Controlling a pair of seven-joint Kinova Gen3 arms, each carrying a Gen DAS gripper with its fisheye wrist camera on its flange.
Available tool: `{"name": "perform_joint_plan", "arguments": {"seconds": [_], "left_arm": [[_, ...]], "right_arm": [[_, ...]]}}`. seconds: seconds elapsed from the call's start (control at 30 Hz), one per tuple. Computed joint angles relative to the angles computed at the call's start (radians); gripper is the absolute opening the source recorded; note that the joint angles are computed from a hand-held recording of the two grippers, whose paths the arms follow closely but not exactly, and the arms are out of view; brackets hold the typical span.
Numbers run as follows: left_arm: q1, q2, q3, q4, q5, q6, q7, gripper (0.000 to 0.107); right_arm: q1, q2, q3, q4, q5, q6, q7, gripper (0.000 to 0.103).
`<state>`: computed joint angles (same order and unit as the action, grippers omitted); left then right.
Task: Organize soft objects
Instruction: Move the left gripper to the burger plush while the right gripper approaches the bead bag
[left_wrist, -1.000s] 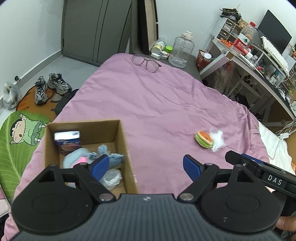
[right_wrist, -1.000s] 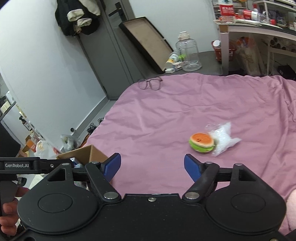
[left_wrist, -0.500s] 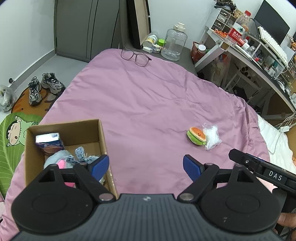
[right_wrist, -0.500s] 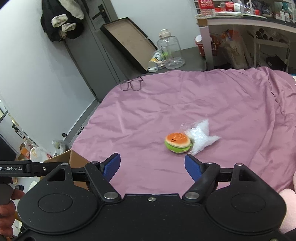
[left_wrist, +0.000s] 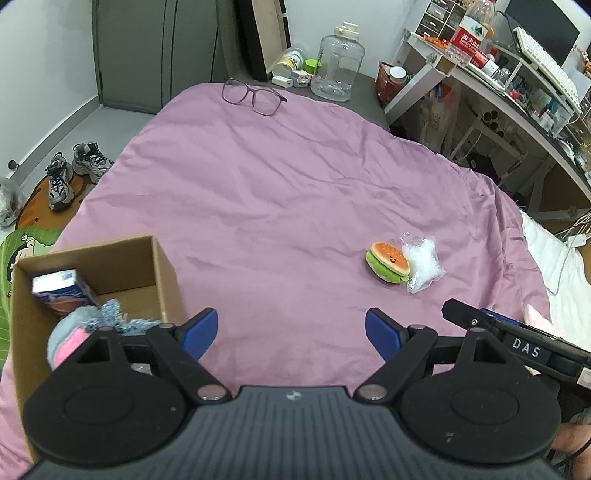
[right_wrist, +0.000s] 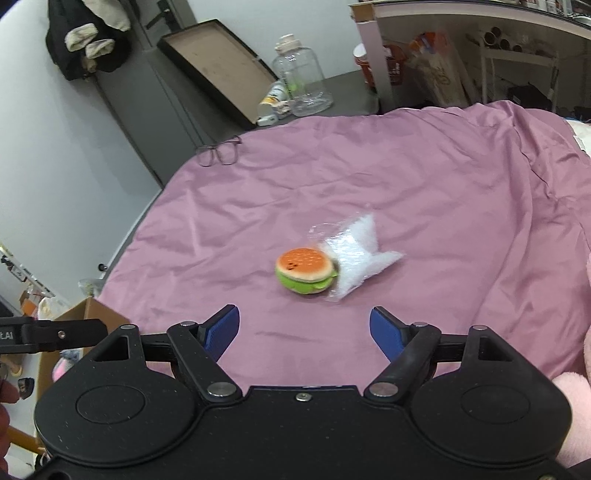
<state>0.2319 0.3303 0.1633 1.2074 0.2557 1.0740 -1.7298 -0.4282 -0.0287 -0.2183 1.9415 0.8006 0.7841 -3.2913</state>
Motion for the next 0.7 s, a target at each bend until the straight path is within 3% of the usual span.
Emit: {"name": "perform_joint_plan", "arguments": {"seconds": [0.33,0.5,0.7], "left_arm": [[0.057,0.06,0.008,-0.047,-0.048,-0.01,0.035,0.086],[0.081,0.096,0.015,-0.069,-0.056,-0.018,0.024,0.085],[0.107,0.17,0.018,-0.144,-0.051,0.007,0.041,0.083]], "right_arm": [[0.018,0.029,0.03,0.022,0.004,-0.015,0.012,0.077],[0.056,0.023,0.062,0.057,-0.027,-0.118,0.013,0.075],[0.1,0.036,0.09,0.092,-0.016,-0.223,-0.002,0.062]]}}
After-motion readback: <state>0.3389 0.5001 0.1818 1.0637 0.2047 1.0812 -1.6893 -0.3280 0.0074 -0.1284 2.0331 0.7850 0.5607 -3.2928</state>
